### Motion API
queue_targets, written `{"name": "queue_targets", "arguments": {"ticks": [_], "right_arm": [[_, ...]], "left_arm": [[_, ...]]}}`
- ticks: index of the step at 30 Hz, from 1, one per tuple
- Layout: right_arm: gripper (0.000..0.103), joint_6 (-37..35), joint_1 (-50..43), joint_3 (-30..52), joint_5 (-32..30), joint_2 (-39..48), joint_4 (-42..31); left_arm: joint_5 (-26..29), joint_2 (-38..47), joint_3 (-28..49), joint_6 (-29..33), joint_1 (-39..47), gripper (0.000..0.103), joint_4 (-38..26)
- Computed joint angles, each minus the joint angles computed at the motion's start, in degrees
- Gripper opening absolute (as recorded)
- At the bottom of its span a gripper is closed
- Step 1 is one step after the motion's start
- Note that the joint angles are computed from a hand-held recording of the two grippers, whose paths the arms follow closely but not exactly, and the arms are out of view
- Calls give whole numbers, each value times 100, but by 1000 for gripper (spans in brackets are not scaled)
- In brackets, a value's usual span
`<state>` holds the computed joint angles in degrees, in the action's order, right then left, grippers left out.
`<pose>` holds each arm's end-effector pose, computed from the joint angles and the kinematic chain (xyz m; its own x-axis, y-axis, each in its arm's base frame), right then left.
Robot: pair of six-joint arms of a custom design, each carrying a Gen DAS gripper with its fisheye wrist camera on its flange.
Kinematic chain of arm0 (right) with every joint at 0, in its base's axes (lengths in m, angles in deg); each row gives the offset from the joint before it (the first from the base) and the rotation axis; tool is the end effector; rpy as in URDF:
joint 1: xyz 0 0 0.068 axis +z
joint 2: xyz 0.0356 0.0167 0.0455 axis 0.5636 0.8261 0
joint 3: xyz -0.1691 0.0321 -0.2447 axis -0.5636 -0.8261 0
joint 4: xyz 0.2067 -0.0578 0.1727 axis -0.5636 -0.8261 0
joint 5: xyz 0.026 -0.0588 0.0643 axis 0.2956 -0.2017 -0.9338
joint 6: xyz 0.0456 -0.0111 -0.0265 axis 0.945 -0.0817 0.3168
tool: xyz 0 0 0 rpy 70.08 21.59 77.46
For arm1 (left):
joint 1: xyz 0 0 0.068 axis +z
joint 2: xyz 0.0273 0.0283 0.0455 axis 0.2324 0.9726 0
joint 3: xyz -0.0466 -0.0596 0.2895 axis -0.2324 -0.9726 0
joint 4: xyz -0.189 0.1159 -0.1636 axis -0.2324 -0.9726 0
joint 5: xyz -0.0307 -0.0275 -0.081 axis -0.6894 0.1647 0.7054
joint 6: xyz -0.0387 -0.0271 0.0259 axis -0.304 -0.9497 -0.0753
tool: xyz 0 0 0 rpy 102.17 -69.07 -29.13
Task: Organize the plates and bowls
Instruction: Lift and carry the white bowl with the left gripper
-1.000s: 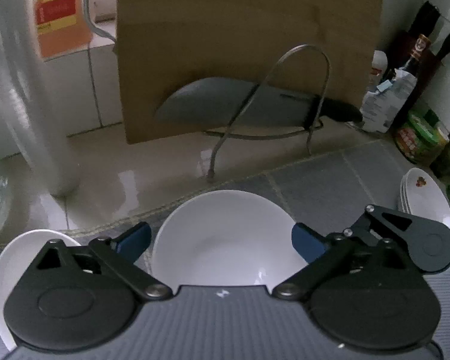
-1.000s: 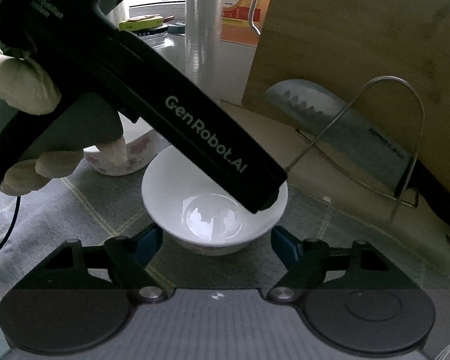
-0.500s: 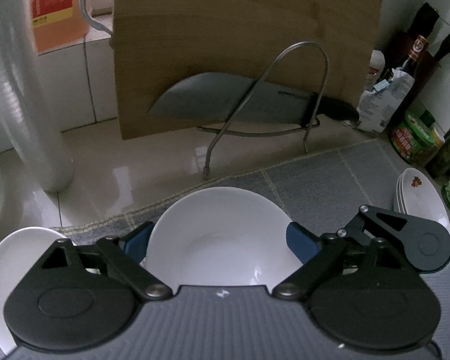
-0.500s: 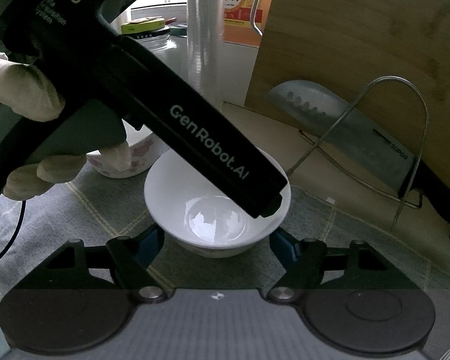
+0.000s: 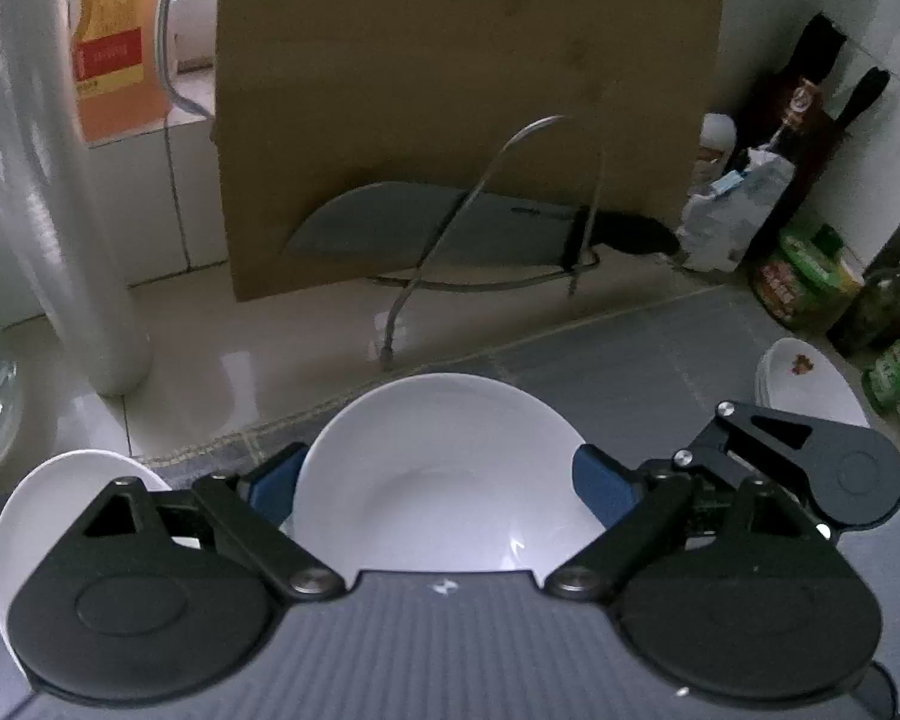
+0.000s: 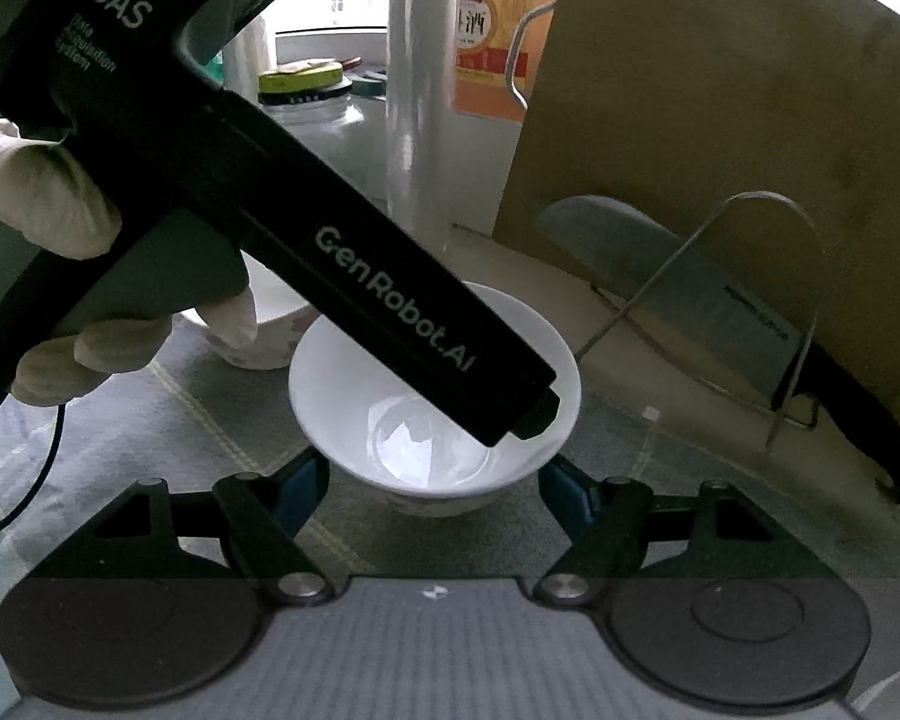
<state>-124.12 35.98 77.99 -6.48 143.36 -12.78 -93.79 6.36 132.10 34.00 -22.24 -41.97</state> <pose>0.2977 0.0286 0.2042 -0.3348 -0.6134 -0.7153 -0.8376 0.5415 -0.0723 0.2839 -0.1964 0.2444 -0.7934 -0.0636 -0.6054 0.0853 0.9731 -0.2141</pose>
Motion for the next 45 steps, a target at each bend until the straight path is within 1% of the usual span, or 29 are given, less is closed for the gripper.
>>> {"name": "queue_targets", "arguments": {"ticks": [14, 26, 33, 41, 45], "right_arm": [[81, -494, -586, -184, -431, -894, -905], [81, -1226, -1338, -443, -780, -1472, -1613], [81, -1757, -1869, -578, -911, -1834, -2159], [81, -2154, -2358, -684, -955, -2012, -2525], [81, -2345, -2589, -715, -965, -2051, -2728]], "left_arm": [[-727, -450, 262, -545, -926, 92, -583], [-1239, -613, 361, -1003, -1741, 92, -847], [-1337, -573, 372, -1179, -2091, 92, -825], [-1345, -451, 404, -1287, -2362, 93, -714], [-1264, -423, 346, -1342, -2433, 93, -585]]}}
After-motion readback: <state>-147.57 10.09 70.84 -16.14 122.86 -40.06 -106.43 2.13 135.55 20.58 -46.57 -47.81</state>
